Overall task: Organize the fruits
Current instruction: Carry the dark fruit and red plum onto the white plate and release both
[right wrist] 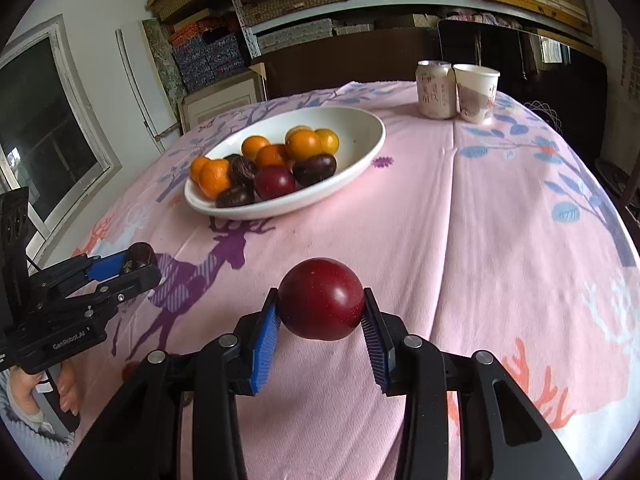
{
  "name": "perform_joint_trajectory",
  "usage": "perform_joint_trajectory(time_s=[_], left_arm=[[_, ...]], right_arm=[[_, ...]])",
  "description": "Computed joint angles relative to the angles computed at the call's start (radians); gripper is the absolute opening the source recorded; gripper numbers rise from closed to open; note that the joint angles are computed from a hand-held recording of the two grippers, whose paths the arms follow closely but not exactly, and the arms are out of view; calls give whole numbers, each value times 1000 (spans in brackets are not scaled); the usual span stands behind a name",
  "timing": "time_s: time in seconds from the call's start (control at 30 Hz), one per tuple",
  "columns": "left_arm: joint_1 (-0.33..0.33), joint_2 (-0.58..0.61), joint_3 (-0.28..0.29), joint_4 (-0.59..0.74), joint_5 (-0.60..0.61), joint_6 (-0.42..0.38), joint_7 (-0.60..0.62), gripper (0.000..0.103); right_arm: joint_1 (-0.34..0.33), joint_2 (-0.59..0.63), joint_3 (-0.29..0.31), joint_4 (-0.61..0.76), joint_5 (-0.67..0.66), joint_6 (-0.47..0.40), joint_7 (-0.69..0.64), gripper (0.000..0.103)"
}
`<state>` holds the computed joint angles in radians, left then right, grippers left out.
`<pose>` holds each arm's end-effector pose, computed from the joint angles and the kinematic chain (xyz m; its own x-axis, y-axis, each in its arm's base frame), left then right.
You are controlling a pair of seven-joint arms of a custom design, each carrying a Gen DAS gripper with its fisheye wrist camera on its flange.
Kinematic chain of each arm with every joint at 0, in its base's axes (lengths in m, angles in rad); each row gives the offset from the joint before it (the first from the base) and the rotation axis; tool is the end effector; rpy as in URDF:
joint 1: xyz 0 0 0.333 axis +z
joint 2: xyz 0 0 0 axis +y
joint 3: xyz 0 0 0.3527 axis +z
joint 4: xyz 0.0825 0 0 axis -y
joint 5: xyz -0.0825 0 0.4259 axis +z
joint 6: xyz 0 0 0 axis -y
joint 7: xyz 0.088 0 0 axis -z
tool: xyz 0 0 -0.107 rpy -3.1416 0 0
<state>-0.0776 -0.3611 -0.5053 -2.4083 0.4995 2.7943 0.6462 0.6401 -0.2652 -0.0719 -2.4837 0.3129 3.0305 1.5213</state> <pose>0.4063 -0.3164 0.5184 -0.1215 -0.9921 0.0326 -0.6850 0.0600 -0.7261 0.4456 0.2549 0.4903 0.3905 -0.8916 -0.2292 -0.7087 -0.1322 -0.6931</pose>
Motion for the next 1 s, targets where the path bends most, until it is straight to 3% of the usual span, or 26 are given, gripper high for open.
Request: perform_joint_trajectory(time_s=[0.1, 0.23, 0.33, 0.53, 0.73, 0.77, 0.87, 0.93, 1.0], left_arm=[[30, 43, 11, 62, 18, 27, -4, 43], [63, 144, 6, 182, 112, 5, -45, 43], [48, 231, 36, 261, 151, -6, -65, 44], [9, 364, 125, 375, 166, -16, -96, 44], [-48, 456, 218, 463, 168, -1, -87, 45], [-57, 466, 232, 471, 163, 9, -84, 47], [-86, 480, 270, 479, 144, 23, -76, 72], [-105, 479, 291, 476, 125, 18, -47, 75], [-128, 473, 318, 469, 124, 10, -51, 81]], right_arm=[[52, 22, -48, 67, 62, -6, -65, 40], [2, 101, -3, 187, 68, -8, -84, 40], [-1, 181, -1, 295, 170, -30, -153, 40], [-81, 341, 55, 477, 269, -57, -182, 40], [-138, 477, 77, 621, 144, -97, -76, 40], [-139, 496, 76, 640, 107, -103, -54, 40], [-153, 540, 90, 685, 30, -136, -14, 42], [-176, 553, 120, 691, 15, -126, -10, 58], [-177, 555, 119, 685, -38, -115, 36, 64]])
